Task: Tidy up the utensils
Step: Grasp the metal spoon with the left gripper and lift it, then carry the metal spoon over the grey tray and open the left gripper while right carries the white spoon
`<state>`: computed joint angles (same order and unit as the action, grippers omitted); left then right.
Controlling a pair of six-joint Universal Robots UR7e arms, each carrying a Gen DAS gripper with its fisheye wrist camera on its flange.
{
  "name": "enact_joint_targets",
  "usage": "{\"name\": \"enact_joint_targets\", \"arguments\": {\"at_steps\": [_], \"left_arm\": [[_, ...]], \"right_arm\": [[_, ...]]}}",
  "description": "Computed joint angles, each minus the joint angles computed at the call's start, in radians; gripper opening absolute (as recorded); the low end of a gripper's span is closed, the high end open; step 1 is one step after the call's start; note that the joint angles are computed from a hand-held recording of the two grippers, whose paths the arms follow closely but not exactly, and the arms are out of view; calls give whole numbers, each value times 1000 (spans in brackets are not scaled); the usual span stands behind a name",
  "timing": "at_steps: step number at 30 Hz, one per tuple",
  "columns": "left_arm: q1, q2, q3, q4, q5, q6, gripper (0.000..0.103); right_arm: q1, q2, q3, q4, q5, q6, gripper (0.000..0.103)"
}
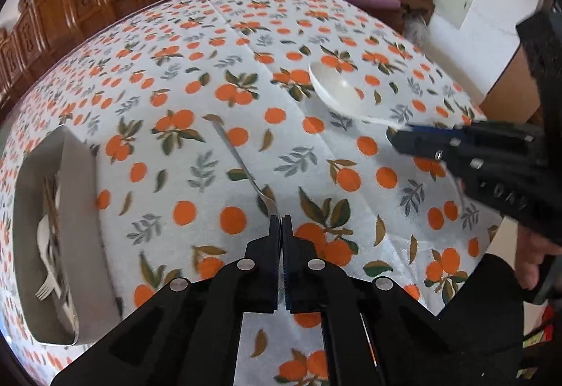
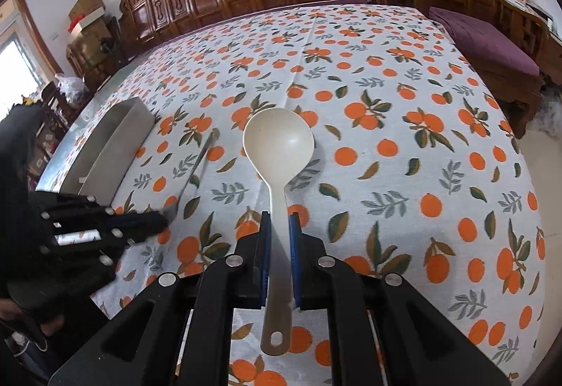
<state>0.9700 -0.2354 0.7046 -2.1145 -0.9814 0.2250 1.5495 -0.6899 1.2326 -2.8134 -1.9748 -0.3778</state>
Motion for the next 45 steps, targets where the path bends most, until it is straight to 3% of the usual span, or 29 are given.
{"name": "enact_joint_targets", "arguments": {"at_steps": [18, 29, 45], "left_arm": [[4, -169, 119, -88, -50, -14, 0], [26, -270, 206, -151, -29, -7, 0], [91, -252, 107, -91, 2, 8, 1]], "right_arm": [[62, 38, -31, 25, 11, -60, 12], [100, 71, -90, 57, 27, -64, 12], [134, 156, -207, 131, 5, -33, 12]]}}
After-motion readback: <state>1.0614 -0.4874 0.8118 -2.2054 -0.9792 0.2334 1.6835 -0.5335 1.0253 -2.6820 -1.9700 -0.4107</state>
